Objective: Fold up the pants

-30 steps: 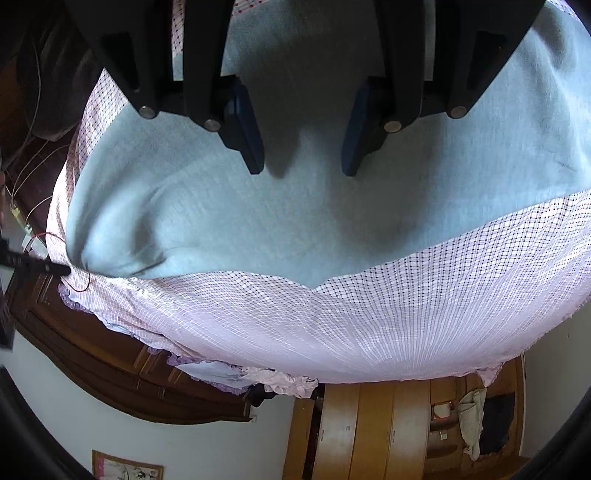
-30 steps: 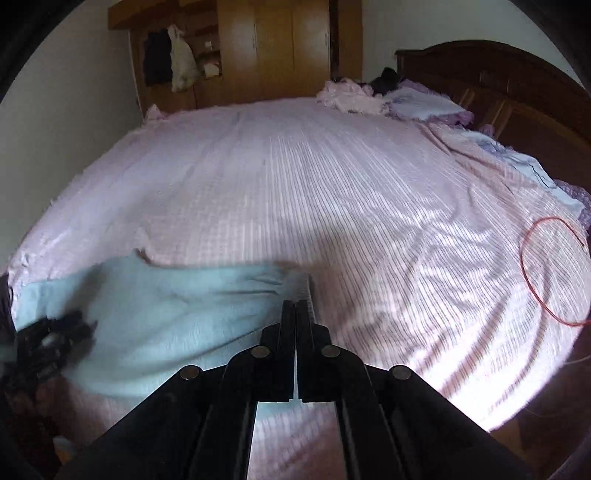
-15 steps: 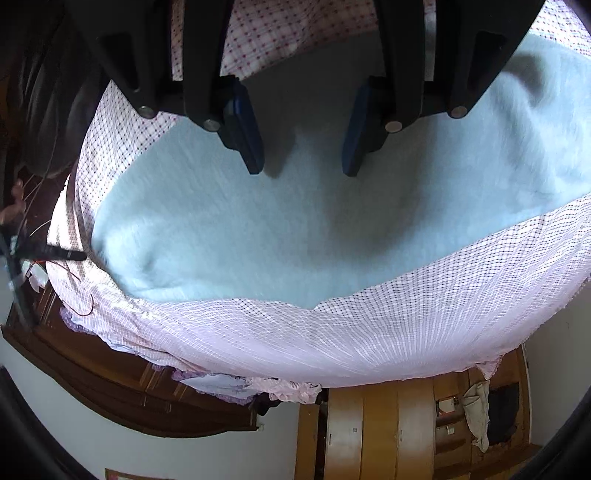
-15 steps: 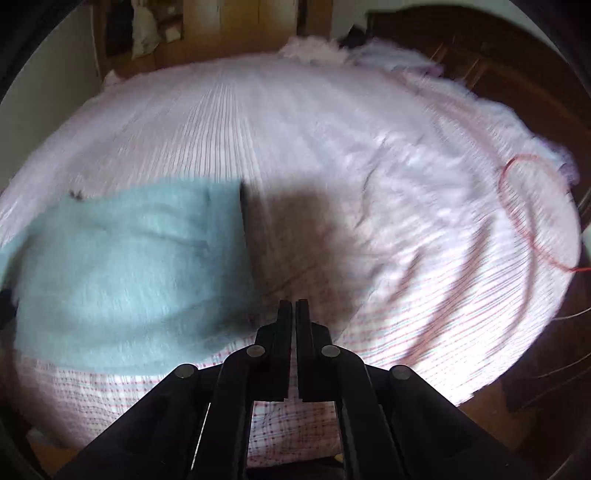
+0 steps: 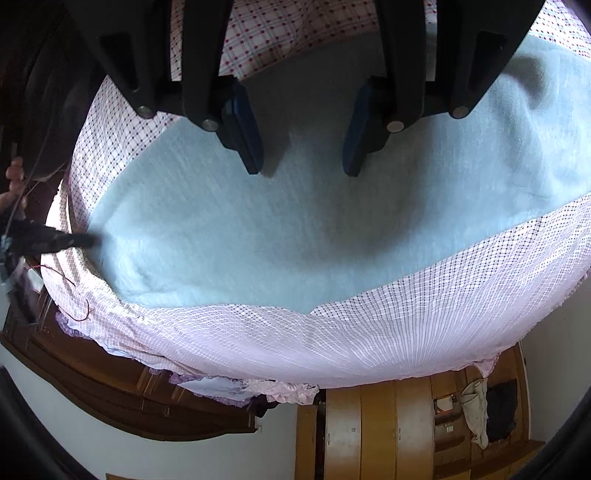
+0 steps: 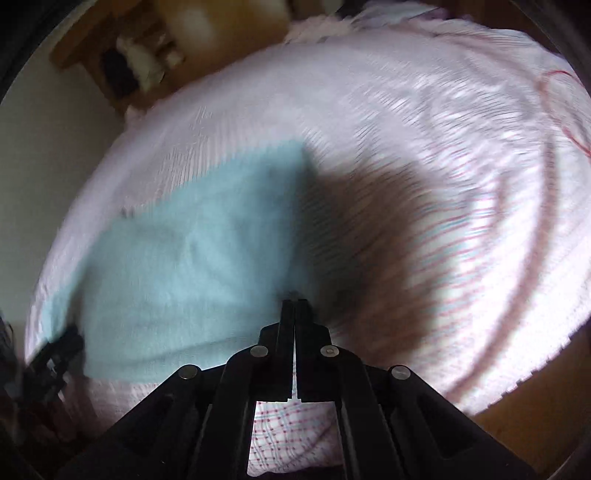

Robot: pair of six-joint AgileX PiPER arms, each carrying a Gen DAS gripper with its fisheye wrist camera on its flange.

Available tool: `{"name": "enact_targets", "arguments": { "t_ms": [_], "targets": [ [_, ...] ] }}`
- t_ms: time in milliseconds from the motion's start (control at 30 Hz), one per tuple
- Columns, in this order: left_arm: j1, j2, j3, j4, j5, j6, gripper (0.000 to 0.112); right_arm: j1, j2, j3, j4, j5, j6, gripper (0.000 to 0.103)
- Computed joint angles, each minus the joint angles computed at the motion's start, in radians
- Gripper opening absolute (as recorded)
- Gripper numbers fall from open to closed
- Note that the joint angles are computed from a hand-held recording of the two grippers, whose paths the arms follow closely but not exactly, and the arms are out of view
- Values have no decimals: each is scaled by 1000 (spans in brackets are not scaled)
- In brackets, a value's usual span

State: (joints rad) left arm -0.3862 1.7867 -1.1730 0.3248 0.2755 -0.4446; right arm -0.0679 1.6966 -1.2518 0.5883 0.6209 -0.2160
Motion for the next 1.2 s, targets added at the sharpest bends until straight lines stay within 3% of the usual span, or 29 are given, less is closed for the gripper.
{"name": "enact_targets", "arguments": {
  "t_ms": [100,200,333,433,500,633,667,700,867,967,1100,1133,1200],
  "targets": [
    [2,-3,3,-17,-4,18,50,-92,-15,34,183,1,-86,1],
    [2,-1,0,-14,-3,14,51,-141,30,4,278,57,-143,4],
    [-1,5,-2,7,-3,2,51,-105,67,-18,270,56,-139,5],
    [-2,4,0,6,-5,2,51,-99,59,-2,305,43,-159,14],
    [-2,6,-3,3,-3,5,51,-112,65,2,373,60,-205,26],
    [-4,7,-3,19,-1,-12,51,-95,88,-28,281,56,-114,27],
    [-4,9,-6,17,0,-9,51,-88,80,-23,268,36,-102,14],
    [-3,8,-5,11,-1,-4,51,-88,66,-11,282,21,-115,12],
    [7,0,-3,-48,-6,45,51,-83,-23,74,330,-42,-182,10],
    [11,0,-2,-68,-7,59,51,-68,-6,59,219,-38,-110,10],
    [7,1,-1,-32,-4,34,51,-57,60,-14,134,5,-16,12],
    [6,0,-1,-28,-4,30,51,-55,61,-20,125,5,-5,15],
    [9,-5,2,-46,-4,48,51,-56,28,0,64,-19,61,31]
  ]
}}
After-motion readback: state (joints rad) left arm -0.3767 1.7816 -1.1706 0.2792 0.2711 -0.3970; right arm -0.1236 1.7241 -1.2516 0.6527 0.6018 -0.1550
